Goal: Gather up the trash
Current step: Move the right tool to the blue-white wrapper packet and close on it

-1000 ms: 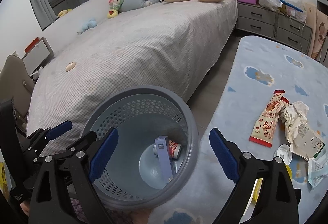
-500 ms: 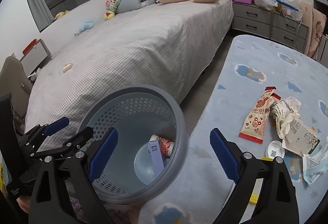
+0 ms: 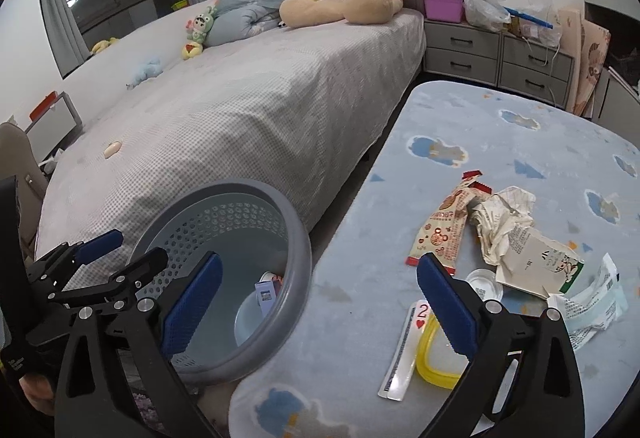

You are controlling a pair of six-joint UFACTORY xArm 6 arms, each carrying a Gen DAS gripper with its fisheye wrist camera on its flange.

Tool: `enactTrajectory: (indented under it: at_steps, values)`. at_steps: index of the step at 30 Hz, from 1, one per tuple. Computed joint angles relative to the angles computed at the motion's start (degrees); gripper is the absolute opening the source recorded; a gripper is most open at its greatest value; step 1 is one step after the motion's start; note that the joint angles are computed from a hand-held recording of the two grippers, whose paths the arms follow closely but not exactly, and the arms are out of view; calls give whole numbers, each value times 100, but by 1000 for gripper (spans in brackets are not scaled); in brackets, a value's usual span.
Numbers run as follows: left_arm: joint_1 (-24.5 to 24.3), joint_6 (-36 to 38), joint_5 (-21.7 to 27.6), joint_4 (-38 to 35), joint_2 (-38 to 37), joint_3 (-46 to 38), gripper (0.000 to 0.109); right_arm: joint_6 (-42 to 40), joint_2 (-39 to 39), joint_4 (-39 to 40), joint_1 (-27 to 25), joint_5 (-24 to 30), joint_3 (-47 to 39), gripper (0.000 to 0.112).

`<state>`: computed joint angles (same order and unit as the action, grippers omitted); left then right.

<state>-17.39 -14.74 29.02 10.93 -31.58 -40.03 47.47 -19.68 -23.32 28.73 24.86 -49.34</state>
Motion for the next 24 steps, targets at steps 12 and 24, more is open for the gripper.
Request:
enactTrajectory:
  at_steps: [12, 24]
  values:
    - [-596, -440, -204, 173, 134, -159, 78, 1083, -1159, -900, -416, 368, 823, 97]
    - [-1301, -888, -388, 510, 604, -433, 78, 1251, -2565, -771, -1014, 1368, 1575, 97]
